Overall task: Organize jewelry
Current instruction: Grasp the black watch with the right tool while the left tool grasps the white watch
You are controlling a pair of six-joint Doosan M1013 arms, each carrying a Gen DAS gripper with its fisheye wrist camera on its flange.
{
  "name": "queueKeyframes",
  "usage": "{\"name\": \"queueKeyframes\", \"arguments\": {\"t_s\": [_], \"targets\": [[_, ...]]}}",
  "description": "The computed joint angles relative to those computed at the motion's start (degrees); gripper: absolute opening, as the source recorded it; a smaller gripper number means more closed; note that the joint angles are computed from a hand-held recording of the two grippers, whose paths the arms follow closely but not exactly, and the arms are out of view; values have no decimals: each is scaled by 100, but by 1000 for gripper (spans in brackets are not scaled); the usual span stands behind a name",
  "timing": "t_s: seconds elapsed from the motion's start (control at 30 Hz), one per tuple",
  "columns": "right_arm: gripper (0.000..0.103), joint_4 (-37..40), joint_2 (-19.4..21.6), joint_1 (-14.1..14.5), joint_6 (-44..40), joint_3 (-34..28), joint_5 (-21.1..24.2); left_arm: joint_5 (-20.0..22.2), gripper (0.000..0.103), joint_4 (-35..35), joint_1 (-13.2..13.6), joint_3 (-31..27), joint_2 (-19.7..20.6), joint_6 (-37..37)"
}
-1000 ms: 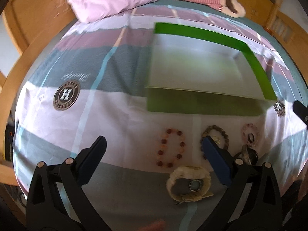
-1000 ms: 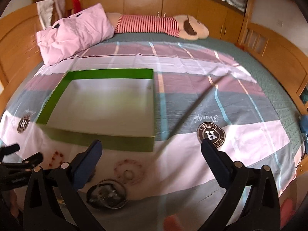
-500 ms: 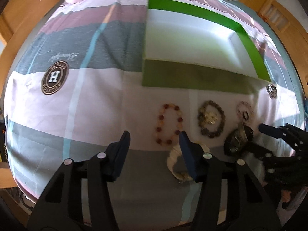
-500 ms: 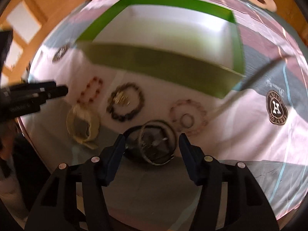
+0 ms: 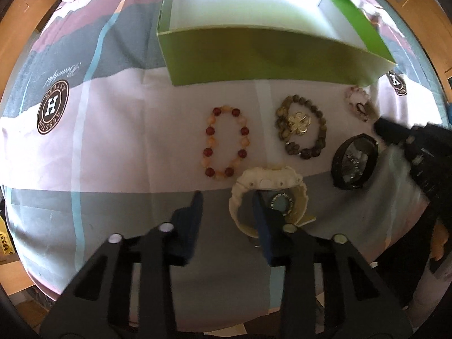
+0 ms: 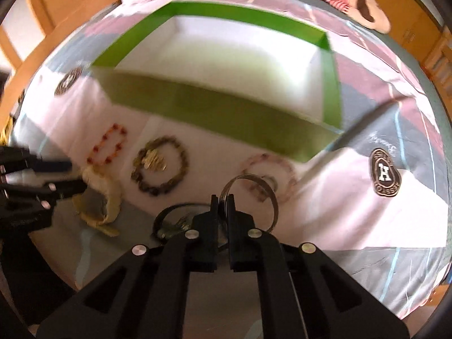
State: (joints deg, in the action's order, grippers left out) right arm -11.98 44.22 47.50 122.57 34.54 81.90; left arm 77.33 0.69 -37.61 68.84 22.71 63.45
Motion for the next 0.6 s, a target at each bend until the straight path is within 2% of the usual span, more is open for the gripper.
{"name": "queueKeyframes", "arguments": {"t_s": [0.07,0.13,0.17,0.37,0.47,0.5,0.57,0.6], "targets": [[5,-107,3,-36,143,-50,-50,15,24,19,0,-12,19,-14],[5,-217,0,-71,226,-78,-29,14,9,32,-9,-11,38,-27],[5,-258,4,-91,267,-90,-8,-5,7,77,-19,4,33,-45],[8,-463,84,-144,465,-114,274,-484,7,193,66,138,-108,-370],[19,-117,-64,-170,357,175,-50,-536,7,192,90,137,-108,-400],[26,-26,-102,-160,214,224,-151,-522,7,215,81,129,-99,-382],[33,13,-117,-119,54,237,-211,-464,7,224,81,83,-72,-335],[33,133,-120,-113,-86,241,-211,-444,7,215,87,67,-60,-324]]}}
